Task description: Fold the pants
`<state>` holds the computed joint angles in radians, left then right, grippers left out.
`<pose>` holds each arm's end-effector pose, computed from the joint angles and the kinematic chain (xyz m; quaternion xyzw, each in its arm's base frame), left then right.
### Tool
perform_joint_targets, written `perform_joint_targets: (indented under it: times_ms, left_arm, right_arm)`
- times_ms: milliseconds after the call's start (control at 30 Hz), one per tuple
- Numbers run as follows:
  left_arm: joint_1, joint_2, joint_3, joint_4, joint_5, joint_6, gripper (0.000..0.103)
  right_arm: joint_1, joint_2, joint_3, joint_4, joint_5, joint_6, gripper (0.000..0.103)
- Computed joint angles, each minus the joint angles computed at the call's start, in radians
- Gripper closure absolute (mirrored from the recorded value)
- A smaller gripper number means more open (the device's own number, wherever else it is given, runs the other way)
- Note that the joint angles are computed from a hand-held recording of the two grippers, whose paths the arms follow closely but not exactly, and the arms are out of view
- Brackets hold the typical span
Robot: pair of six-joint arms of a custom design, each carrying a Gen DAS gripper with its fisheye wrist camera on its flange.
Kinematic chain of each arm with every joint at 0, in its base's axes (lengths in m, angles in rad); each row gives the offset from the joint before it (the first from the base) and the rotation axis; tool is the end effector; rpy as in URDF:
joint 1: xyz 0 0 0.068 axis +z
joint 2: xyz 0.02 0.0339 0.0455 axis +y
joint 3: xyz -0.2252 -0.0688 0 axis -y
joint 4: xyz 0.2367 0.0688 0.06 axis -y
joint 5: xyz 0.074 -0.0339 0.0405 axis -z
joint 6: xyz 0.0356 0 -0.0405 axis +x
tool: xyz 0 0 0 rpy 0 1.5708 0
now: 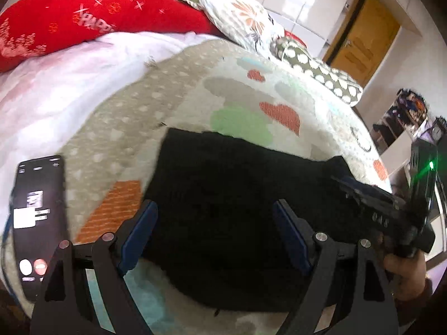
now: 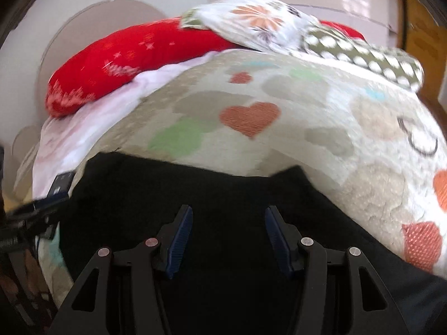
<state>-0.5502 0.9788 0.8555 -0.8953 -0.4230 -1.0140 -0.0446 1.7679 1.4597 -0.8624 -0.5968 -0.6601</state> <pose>0.1717 -0.0882 0.2402 -0.2719 0.9024 -0.0446 0.3314 0.3487 0.0045 0.2244 -0.3394 0.8750 0.2049 0.2777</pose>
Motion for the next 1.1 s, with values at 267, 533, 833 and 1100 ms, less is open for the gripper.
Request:
perform_joint_targets:
  times_ms: [267,533,833,1100]
  left_arm:
    - [0.014,0.118,0.046,-0.005,-0.021,0.023,0.018]
    - [-0.088,0.129,0.094,-0.048,-0.086,-0.036,0.018]
    - [-0.106,0.209,0.075,-0.021,-0.145,-0.045,0.018]
    - [-0.182,0.162,0.129,-0.104,-0.182,-0.115,0.018]
  right_arm:
    - [0.009,0.053,0.045,0.008,0.029,0.019,0.047]
    - [-0.169,-0.091,-0.03,-0.183,-0.041,-0.2,0.045]
    - [-0.219,-0.116,-0.147,-0.129,-0.017,-0.23,0.04]
    - [-0.3,-0.151,-0.083,-0.26,-0.079,-0.315,0.04]
